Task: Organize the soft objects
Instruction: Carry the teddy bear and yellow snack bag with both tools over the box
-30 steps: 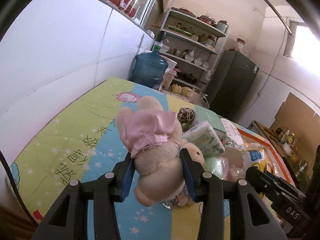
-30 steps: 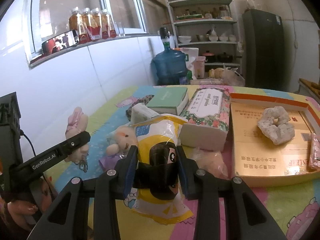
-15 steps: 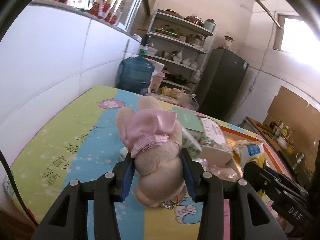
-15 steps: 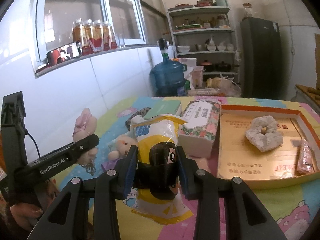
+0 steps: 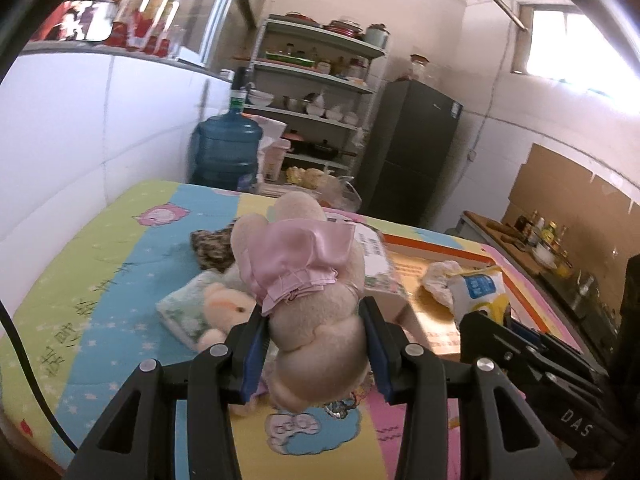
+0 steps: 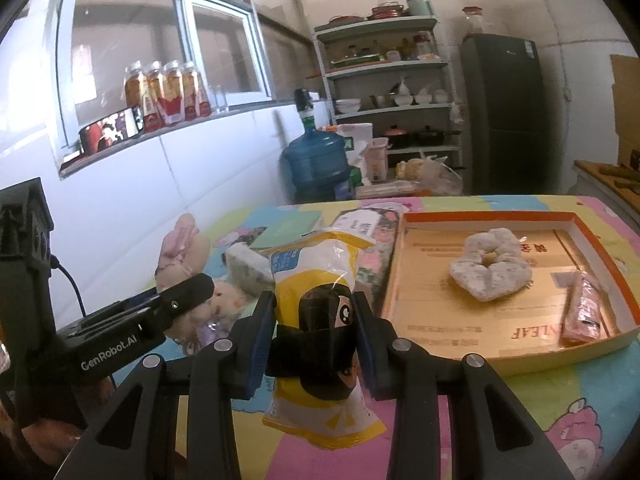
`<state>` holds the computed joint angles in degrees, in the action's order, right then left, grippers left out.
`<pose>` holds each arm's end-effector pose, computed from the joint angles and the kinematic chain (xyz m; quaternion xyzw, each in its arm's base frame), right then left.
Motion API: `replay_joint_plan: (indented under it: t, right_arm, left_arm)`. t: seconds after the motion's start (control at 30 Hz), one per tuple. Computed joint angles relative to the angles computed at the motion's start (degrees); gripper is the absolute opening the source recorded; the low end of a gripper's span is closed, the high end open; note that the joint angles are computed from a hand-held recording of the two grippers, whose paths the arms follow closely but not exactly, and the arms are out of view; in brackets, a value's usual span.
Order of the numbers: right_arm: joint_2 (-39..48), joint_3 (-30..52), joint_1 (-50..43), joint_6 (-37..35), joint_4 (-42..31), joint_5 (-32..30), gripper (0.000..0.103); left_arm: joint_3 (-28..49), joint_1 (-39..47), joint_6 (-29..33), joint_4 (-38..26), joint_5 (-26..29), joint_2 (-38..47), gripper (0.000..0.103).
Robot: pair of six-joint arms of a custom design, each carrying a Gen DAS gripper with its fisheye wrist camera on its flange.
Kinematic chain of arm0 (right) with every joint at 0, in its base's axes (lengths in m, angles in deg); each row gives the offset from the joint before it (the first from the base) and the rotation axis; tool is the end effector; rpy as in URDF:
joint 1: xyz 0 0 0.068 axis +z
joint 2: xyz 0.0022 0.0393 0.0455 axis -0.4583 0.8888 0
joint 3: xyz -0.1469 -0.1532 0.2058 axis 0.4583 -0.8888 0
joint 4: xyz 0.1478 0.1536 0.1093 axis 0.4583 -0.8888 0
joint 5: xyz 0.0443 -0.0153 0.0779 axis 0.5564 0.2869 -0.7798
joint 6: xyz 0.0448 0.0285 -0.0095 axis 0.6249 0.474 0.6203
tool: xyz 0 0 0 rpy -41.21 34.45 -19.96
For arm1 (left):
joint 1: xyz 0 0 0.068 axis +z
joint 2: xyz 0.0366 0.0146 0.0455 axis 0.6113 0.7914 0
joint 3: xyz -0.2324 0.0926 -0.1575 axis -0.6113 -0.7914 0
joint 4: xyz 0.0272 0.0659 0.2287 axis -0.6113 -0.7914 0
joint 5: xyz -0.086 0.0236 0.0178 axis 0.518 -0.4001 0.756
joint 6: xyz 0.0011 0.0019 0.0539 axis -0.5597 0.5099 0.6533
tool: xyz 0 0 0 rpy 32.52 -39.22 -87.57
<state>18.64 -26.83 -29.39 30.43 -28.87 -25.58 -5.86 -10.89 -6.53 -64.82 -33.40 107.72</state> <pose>0.1999 0.0122 0.2451 -0.1690 0.8453 0.2185 0.4574 0.1746 -0.1655 0.2514 -0.0933 0.8628 -0.0914 0.4884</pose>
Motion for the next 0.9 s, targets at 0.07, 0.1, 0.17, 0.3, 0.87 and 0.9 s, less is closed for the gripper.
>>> replay_joint_plan:
  t: [0.07, 0.1, 0.17, 0.3, 0.87, 0.9]
  right_arm:
    - [0.5, 0.1, -2.2, -0.9, -0.2, -1.5, 0.039]
    - [0.8, 0.3, -3.4, -1.3, -0.3, -2.3, 0.039]
    - [1.5, 0.6, -5.3, -2.1, -0.6, -3.5, 0.039]
    - [2.7, 1.4, -8.7, -3.6, -1.2, -5.7, 0.039]
    - [11.1, 6.9, -25.7, -10.8, -4.4, -13.1, 0.039]
    - [11.8, 7.3, -26.5, -11.0, -4.3, -13.4, 0.039]
  left_arm:
    - [1.7, -0.8, 0.3, 0.0, 0.0, 2.0, 0.045]
    - [2.4, -1.0, 0.6, 0.1, 0.2, 2.9, 0.045]
    - [3.8, -1.6, 0.9, 0.3, 0.3, 4.6, 0.045]
    - [6.1, -2.2, 1.6, 0.8, 1.0, 7.4, 0.045]
    - [19.2, -4.7, 6.0, 3.0, 6.2, 21.8, 0.045]
    - [20.1, -4.8, 6.2, 3.0, 6.4, 22.7, 0.045]
